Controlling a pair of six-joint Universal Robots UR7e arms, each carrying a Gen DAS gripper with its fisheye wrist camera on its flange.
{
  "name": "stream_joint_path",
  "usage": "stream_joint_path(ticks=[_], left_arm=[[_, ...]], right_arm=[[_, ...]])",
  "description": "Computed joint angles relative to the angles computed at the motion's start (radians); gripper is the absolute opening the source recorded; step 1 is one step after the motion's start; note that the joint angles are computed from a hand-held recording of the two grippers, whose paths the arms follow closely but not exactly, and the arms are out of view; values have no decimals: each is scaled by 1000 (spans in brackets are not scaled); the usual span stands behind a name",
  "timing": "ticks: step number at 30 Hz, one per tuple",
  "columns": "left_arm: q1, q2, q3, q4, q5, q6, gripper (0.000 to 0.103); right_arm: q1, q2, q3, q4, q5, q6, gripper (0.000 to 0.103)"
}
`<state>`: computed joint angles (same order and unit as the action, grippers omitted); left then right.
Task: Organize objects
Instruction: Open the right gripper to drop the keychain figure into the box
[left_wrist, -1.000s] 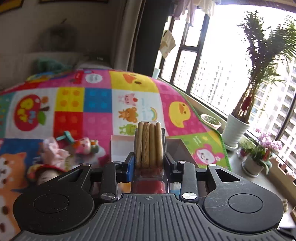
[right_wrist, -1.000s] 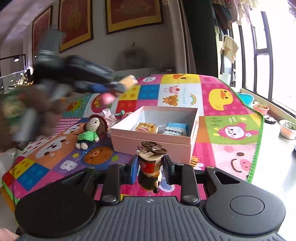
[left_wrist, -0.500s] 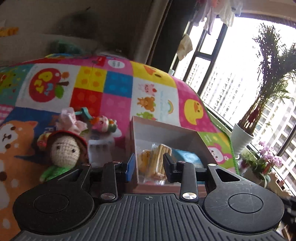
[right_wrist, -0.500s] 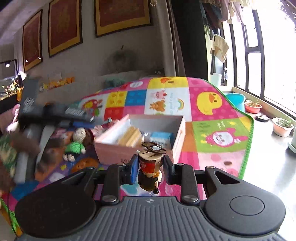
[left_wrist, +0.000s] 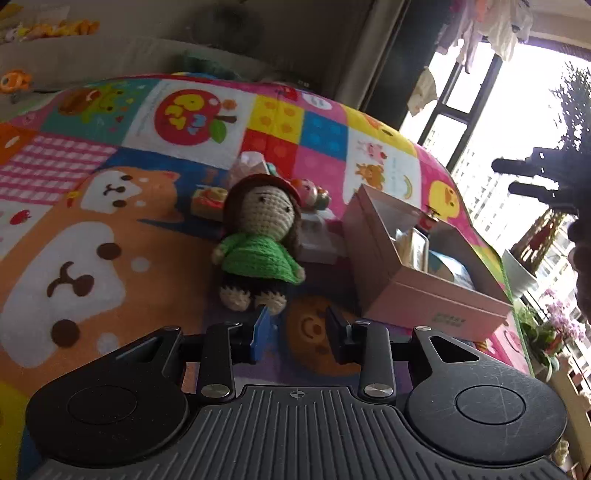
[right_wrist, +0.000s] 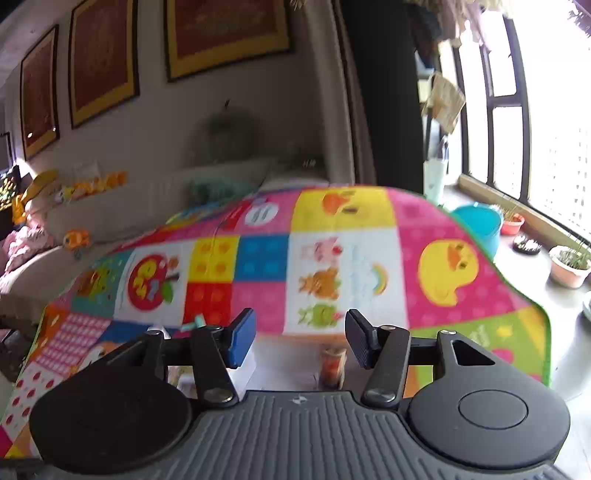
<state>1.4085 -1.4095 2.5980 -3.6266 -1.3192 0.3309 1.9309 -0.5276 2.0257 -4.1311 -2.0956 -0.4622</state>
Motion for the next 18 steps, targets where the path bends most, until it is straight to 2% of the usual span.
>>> stream_joint_path(ticks=[3,6,8,10,13,15,18], left_arm=[[41,30,-49,-39,-35,-21,36],[94,78,-124,-88,-92,-31,36],[123,110,-181,-100,-101,-48,36],[158,128,-224,-89,-137,-84,36],[213,136,-263,-41,-219,-119,36],[227,123,-276,23,-240,-117,36],[228,116,-267,29,-253,-103,36]], right_arm=[[9,23,-14,97,-20,34,54],[34,40,-66,247,-37,77,57],[55,59,-131,362,-46,124,65],[69,83,-213,492,-39,174,69],[82,162,-398,700,-63,200,75],[84,253,-569,821,-121,189,75],[71,396,-823,945,-219,151,75]])
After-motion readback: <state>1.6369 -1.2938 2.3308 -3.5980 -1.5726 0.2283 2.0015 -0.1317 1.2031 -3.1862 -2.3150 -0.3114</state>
